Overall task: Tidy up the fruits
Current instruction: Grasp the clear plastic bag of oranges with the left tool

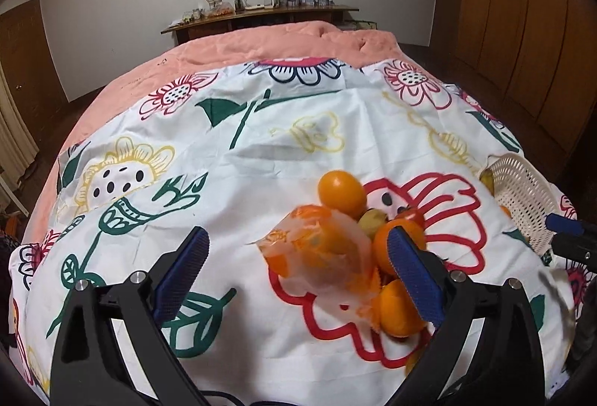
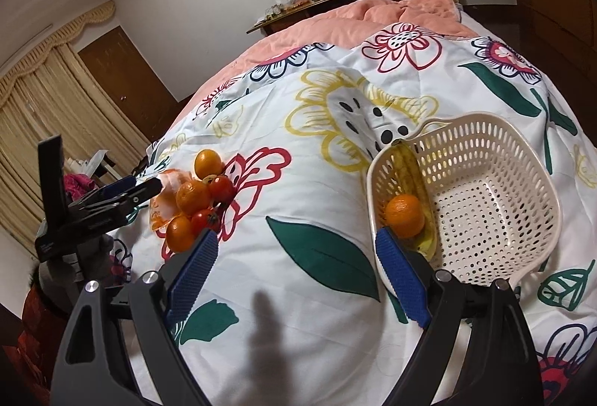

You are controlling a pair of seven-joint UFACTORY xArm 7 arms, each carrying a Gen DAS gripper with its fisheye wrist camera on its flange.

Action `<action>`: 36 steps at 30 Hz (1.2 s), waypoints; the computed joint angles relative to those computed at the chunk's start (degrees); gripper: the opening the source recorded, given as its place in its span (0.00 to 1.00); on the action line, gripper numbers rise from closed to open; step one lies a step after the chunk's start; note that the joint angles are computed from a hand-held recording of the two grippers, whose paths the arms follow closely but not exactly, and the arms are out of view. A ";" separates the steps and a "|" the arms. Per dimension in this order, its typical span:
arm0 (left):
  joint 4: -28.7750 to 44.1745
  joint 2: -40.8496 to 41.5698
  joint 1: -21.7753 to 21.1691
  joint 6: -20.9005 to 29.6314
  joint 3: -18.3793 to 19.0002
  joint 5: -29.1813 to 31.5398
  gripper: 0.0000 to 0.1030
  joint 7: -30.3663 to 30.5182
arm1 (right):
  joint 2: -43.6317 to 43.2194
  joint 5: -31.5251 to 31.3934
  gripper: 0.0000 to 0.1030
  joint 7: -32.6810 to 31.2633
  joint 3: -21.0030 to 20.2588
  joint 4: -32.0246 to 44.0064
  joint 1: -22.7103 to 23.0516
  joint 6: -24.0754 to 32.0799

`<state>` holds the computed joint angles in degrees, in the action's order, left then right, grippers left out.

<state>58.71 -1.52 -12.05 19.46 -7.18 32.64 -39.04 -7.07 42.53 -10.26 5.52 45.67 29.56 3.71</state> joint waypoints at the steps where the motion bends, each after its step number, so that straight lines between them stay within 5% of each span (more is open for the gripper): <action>1: 0.03 0.19 0.05 -0.06 0.07 -0.14 0.95 0.27 | 0.15 -0.54 0.84 0.40 0.17 0.15 -0.17 0.11; 5: 0.76 1.49 -0.14 0.06 0.37 -1.12 0.93 2.68 | 0.83 -1.59 0.84 1.24 0.66 0.79 -0.64 0.47; 18: 3.09 5.30 -2.17 0.01 1.24 -9.58 0.63 13.77 | 1.77 -4.80 0.84 3.29 2.27 1.99 -1.83 1.46; 26: 0.66 3.31 -2.38 -2.36 1.79 -8.91 0.57 10.89 | 2.11 -6.42 0.84 3.97 2.85 2.75 -1.99 2.10; 36: -4.19 -2.27 0.06 -6.07 0.32 -10.18 0.51 9.40 | 4.49 -17.26 0.83 10.71 5.26 6.49 -3.47 3.88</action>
<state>54.52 -3.78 -11.99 13.39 -6.87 22.47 -29.65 -2.58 25.28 0.45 10.78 52.16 26.09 7.59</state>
